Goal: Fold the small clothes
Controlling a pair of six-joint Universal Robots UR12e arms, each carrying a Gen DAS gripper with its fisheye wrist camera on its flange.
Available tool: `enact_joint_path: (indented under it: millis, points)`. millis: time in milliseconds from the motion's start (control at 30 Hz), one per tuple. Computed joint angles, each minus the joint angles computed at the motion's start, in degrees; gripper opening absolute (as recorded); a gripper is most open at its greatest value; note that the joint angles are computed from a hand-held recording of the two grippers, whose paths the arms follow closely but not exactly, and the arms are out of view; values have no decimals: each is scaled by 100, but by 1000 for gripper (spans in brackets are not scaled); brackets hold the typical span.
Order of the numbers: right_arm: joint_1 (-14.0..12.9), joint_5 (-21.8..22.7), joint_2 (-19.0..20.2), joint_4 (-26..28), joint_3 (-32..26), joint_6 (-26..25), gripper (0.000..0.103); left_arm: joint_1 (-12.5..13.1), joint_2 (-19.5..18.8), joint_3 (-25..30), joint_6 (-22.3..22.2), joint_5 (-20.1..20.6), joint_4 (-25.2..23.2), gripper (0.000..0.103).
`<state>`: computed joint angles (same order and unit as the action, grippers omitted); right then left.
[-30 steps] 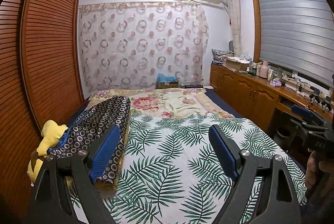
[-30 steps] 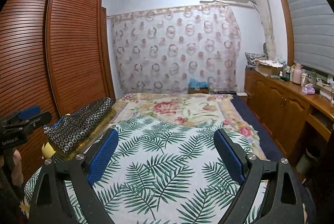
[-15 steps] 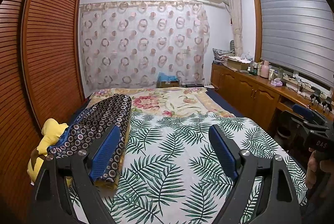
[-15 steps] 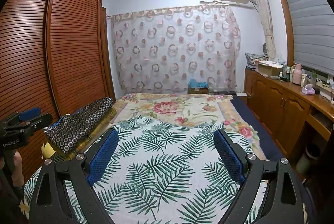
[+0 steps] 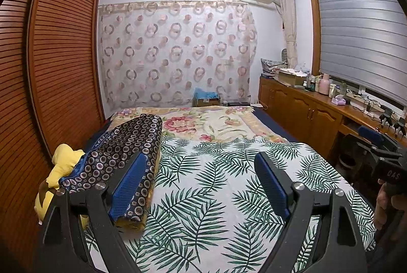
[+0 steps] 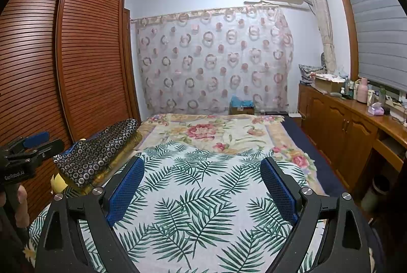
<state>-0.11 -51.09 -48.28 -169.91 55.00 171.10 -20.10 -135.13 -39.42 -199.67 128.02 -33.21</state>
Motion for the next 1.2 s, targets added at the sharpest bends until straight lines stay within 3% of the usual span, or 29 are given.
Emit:
enact_joint_path:
  millis: [1200]
  points:
    - [-54,98,82,111,-147,-65,93,9,29,-68,19,-2,46,87]
